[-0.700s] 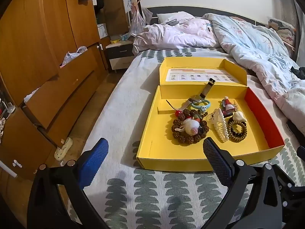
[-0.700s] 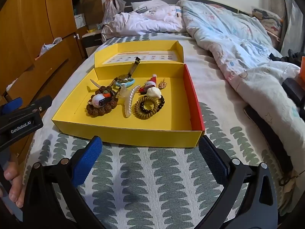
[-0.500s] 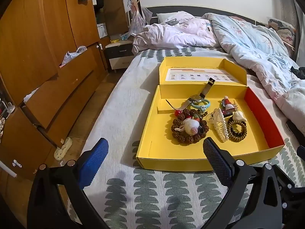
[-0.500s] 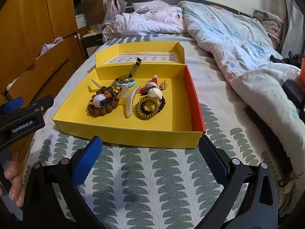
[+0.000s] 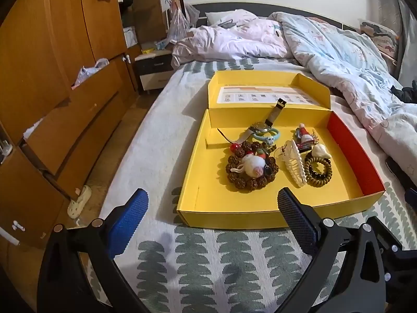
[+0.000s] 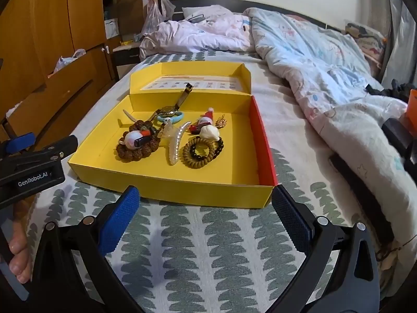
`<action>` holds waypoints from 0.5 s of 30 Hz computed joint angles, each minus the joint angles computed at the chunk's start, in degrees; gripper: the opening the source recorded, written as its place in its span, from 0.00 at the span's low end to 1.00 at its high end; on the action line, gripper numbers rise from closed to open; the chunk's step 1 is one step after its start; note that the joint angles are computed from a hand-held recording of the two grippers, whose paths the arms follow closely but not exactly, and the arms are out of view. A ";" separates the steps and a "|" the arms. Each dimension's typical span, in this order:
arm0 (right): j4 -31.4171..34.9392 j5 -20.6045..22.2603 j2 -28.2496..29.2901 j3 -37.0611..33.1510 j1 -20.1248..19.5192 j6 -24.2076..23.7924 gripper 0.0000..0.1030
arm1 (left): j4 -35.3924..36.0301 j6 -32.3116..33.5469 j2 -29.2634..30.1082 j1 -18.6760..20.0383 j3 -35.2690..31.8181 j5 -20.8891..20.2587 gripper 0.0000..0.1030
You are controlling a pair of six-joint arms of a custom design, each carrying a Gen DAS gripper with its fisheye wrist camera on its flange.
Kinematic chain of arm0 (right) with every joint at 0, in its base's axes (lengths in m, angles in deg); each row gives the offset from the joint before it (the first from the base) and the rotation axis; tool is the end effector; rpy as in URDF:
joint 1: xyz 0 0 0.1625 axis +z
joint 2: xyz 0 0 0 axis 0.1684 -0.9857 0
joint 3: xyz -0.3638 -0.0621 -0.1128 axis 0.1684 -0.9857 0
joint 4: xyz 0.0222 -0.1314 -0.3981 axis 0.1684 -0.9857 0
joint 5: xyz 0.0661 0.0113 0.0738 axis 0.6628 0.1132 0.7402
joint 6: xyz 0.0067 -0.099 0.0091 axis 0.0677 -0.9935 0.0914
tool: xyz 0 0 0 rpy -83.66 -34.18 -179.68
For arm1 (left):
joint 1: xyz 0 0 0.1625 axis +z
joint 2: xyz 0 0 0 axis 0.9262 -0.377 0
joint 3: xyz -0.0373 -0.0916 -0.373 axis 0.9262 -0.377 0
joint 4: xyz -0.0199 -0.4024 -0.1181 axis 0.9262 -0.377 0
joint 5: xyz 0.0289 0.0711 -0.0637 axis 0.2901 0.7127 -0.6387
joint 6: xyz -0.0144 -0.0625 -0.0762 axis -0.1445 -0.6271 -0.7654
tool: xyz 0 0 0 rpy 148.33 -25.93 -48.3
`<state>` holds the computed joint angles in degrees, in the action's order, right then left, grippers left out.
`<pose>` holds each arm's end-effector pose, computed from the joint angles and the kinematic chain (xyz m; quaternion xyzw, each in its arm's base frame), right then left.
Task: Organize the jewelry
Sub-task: 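Move both tools toward the jewelry in the yellow box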
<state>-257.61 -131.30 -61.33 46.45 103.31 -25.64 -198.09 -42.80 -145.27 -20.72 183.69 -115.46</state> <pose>0.2468 -0.4332 0.0714 0.1464 -0.8432 0.3626 0.3689 -0.1577 -0.4907 0.1808 0.1859 0.8431 -0.3367 0.3758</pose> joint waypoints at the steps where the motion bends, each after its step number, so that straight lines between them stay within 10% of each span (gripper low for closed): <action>1: -1.37 0.17 0.48 -0.20 0.01 -0.84 0.97 | 1.54 -1.10 -0.18 0.28 -0.27 -0.20 0.96; 7: -7.13 5.78 0.01 0.82 -1.16 -4.18 0.97 | 3.77 -2.43 -0.05 1.45 -1.10 -1.01 0.96; 15: 2.46 7.98 -2.67 -1.21 -3.31 -0.68 0.97 | 3.22 -1.09 1.46 1.95 -2.05 -0.95 0.96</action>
<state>-255.16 -123.32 -64.01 45.24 100.00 -26.31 -194.87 -43.89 -143.82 -18.77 181.65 -116.41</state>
